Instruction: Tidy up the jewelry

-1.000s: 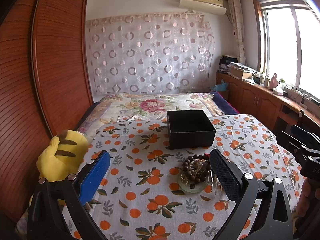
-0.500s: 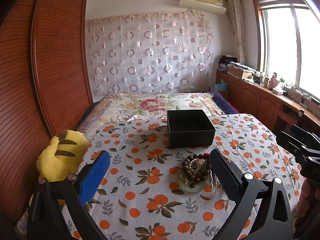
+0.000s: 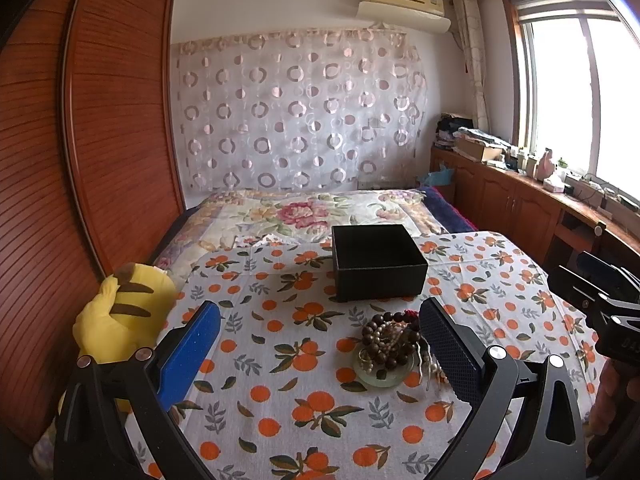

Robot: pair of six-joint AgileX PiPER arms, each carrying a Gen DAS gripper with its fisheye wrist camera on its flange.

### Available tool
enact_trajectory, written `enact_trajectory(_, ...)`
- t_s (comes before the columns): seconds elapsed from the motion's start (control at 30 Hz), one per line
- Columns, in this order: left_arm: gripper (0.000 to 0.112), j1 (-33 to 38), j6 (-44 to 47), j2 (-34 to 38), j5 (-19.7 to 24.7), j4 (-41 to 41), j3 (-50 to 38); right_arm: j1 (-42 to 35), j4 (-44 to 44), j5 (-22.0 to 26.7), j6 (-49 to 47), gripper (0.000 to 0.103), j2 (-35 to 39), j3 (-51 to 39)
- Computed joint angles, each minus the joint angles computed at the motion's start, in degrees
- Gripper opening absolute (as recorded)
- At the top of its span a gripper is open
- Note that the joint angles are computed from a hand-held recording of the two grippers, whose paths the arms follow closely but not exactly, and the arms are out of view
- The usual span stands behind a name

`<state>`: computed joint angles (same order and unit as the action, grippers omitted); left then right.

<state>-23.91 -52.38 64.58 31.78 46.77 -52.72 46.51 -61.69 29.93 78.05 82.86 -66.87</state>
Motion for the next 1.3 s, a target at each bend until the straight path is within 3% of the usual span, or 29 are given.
enact_trajectory(1.1,0.097,-1.8,0.0,-0.2,2.2,-0.6,-1.2,0.4,0.7,0.1,-0.3,0.101,1.1,-1.0)
enact_trajectory(1.3,0.097,-0.2,1.8,0.4,0.3,-3.4,0.3,0.4,1.9,-0.4,-1.1,0.101,1.9,-1.1)
